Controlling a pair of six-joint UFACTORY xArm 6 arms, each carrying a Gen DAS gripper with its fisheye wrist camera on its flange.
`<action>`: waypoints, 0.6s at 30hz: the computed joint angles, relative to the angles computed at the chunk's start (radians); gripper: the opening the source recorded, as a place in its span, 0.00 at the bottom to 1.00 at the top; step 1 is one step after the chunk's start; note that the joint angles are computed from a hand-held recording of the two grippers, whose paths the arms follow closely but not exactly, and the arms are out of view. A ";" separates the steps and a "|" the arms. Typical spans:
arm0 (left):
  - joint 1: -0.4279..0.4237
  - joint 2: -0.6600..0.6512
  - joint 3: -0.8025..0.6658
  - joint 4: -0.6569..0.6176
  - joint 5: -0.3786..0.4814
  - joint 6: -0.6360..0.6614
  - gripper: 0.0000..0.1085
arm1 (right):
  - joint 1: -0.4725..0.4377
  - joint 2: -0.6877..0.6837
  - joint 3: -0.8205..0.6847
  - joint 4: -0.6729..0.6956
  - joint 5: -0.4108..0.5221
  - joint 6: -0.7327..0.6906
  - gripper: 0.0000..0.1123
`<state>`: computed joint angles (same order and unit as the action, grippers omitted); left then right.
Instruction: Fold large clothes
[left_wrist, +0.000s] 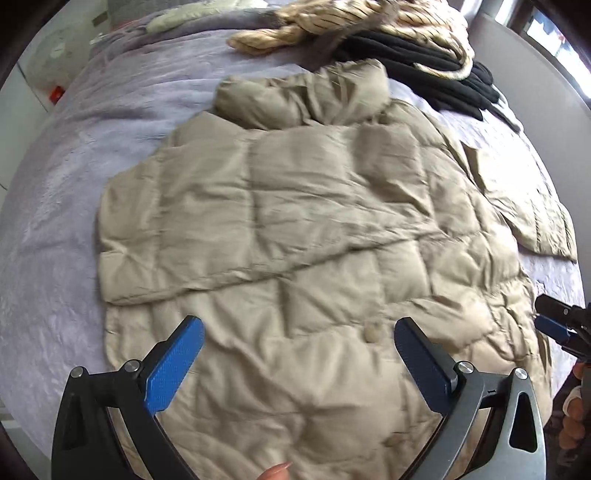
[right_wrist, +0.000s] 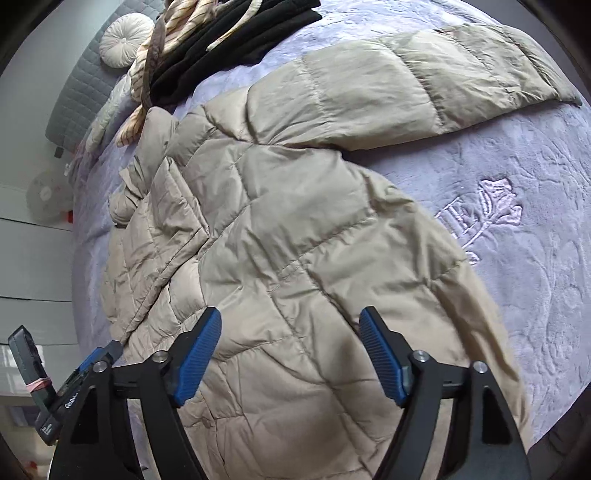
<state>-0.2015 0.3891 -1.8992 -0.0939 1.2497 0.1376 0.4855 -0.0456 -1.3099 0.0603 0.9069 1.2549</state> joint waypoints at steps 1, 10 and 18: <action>-0.012 0.003 -0.005 0.010 0.007 -0.018 0.95 | -0.009 -0.017 0.021 0.003 -0.012 -0.006 0.72; -0.090 0.018 -0.020 0.067 0.057 -0.129 0.95 | -0.092 -0.172 0.196 -0.035 -0.097 -0.041 0.91; -0.152 0.056 -0.082 0.059 0.116 -0.183 0.95 | -0.248 -0.318 0.379 -0.032 -0.189 0.001 0.91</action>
